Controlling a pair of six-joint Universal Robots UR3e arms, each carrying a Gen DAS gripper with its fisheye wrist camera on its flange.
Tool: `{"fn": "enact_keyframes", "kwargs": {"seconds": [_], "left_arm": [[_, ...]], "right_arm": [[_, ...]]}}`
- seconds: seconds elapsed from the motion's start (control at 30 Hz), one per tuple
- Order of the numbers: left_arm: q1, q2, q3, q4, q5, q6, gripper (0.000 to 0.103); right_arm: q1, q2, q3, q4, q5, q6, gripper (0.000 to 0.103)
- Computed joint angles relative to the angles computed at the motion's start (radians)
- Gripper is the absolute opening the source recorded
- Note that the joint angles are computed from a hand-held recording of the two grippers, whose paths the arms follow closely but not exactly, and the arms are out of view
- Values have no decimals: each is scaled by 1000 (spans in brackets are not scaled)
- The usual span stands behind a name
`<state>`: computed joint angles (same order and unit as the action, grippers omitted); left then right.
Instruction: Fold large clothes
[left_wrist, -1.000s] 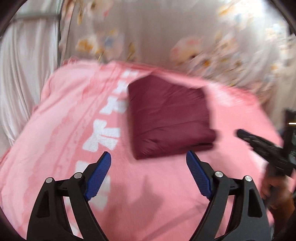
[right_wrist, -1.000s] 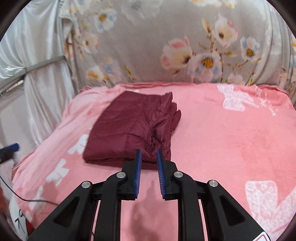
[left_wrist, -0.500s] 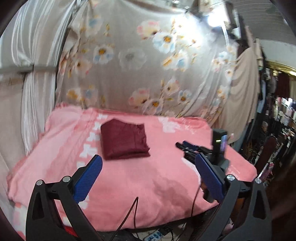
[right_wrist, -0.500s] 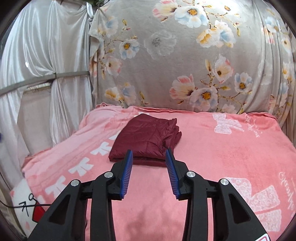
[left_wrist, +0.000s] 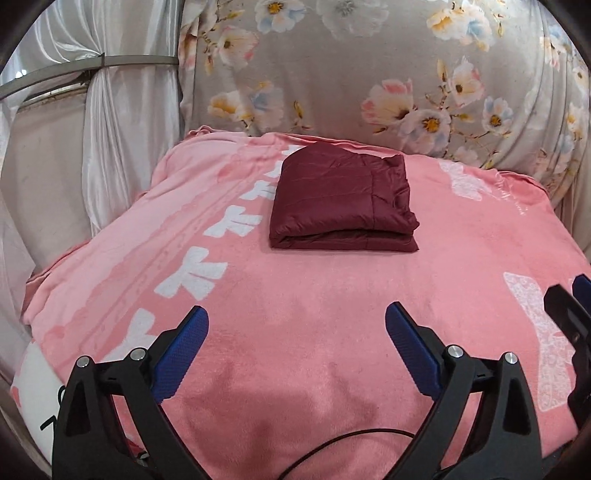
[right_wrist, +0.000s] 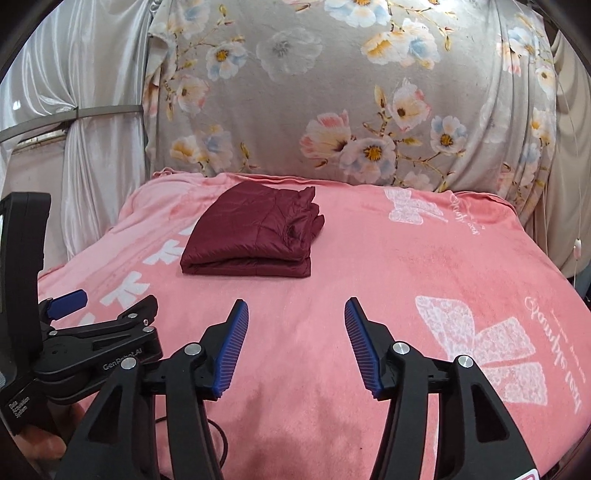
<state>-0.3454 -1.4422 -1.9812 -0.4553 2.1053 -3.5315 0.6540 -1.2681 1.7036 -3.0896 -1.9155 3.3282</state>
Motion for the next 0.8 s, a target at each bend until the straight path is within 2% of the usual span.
{"fn": "enact_keyframes", "kwargs": {"seconds": [0.17,0.37,0.53,0.8], "left_arm": [[21,10,0,-31,-44,-23,94],[-37,-11,12,-21,50,-43,94],[-45,5,8,-28,38,-45,94],[-68,10,15,-46,69,-62,94]], "right_arm": [[17,23,-16,9,-36,14,56],[16,20,1,16,-27,38,56],[29,20,7,14,-34,43,56],[40,21,4,16,-45,52,56]]}}
